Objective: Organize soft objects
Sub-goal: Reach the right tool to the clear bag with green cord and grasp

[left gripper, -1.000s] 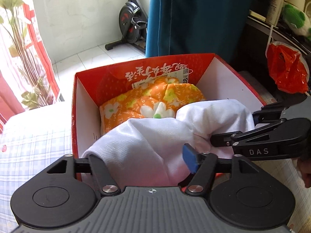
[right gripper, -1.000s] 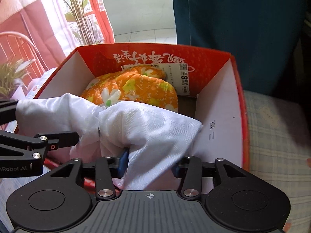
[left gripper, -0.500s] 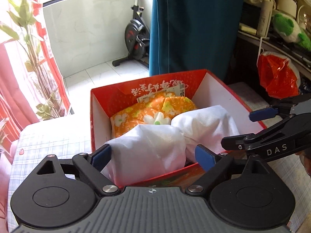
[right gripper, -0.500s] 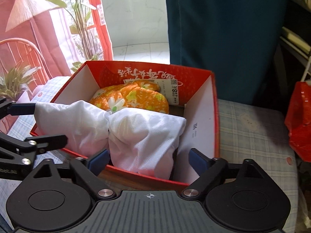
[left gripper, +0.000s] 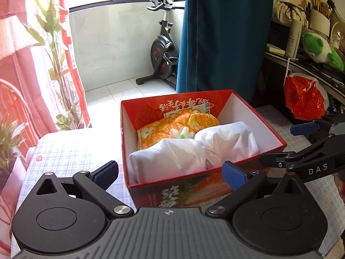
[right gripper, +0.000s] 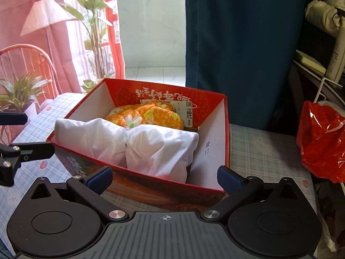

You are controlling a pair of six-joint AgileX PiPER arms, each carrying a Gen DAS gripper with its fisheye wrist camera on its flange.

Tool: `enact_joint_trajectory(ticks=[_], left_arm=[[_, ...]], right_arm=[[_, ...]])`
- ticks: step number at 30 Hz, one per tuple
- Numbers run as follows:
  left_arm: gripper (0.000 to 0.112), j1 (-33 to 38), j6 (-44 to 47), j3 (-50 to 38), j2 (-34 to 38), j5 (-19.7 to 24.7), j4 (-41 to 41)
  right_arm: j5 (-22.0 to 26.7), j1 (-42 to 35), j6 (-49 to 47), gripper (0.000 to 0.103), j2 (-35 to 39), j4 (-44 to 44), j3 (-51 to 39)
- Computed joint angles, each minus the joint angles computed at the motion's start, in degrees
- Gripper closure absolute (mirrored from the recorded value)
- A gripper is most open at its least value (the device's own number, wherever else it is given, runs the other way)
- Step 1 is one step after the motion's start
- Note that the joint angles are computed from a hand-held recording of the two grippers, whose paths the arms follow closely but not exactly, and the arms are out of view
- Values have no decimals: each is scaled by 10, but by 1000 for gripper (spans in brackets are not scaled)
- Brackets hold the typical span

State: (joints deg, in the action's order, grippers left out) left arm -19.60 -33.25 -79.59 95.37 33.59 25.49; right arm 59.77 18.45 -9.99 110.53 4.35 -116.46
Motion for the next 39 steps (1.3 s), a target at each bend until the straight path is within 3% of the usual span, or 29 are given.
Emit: enact_joint_trajectory(ticks=[11,18,30,35,39], left_arm=[[9,-1,-73,159,-113,-25,28],[9,8,-70,247,-145,-54,-8],[19,22,-87,326,-141,-130,-8],[26,43,-55,336,-131,-156,-47],[32,61,0,342,-130,-175,-96]], right_arm=[[-135,11,-57,1,-133,34,233],[-179,31,-90,1,-189,72,355],[-239,91,-158,14,-201,88,487],[-266,117,-179,19,-181,88,494],[-250,112,-168,30,-156,86,469]])
